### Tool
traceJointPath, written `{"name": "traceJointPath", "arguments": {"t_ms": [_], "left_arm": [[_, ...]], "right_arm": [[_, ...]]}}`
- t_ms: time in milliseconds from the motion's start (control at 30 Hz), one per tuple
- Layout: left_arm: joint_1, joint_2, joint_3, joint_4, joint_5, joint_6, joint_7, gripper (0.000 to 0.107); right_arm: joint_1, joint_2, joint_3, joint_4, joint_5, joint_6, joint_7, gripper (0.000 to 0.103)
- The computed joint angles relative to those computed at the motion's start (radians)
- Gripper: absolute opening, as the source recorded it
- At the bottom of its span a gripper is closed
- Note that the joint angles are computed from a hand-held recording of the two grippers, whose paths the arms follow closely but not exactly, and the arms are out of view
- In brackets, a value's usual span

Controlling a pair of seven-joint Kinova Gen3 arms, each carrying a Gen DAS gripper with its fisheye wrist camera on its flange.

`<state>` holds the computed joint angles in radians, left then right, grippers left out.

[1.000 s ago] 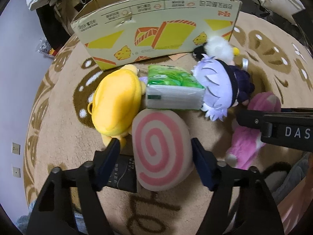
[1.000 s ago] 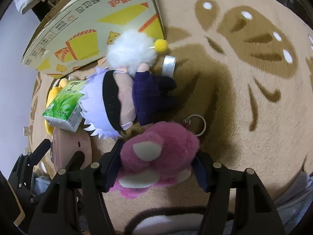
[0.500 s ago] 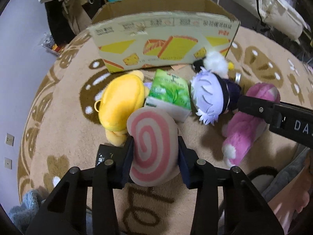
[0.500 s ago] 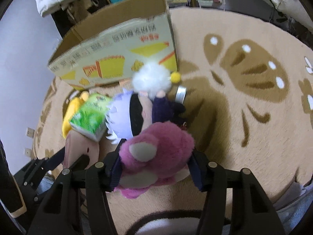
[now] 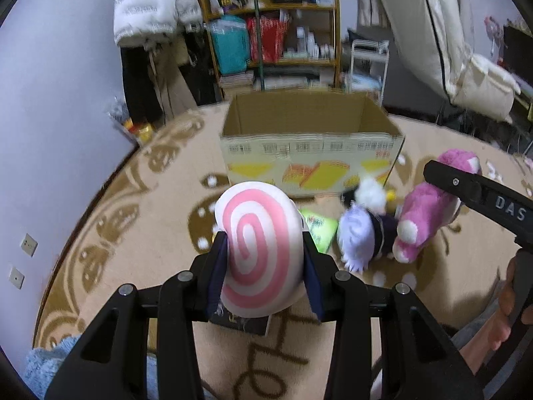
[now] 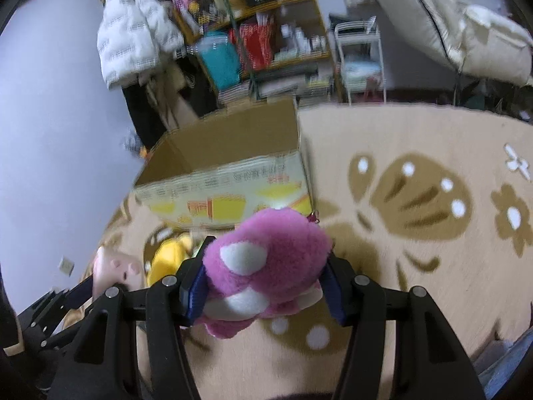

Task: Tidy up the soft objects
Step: 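Lift the swirl cushion with the left tool while the right tool lifts the pink bear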

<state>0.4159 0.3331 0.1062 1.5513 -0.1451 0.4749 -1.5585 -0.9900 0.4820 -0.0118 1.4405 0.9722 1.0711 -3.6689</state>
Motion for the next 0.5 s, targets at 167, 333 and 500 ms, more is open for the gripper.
{"name": "traceJointPath", "arguments": {"t_ms": [167,333,500], "left_arm": [[0.019,-0.043,-0.026,0.055,-0.028,-0.123,0.024,0.04],[0.002,-0.067,-0.025,0.074,-0.02,-0.213,0.014,0.04],[-0.032,-0.075,-0.004,0.068,0.001,-0.278,-0.018,0.04]], "right_arm": [[-0.044,0.009,0.02,-0.013,0.092,0.085,-0.022,0.061],[-0.065,0.031,0.02,-0.065,0.155,0.179,0.034,0.061],[-0.082,0.038,0.029,-0.098,0.225,0.241,0.073,0.061]]}}
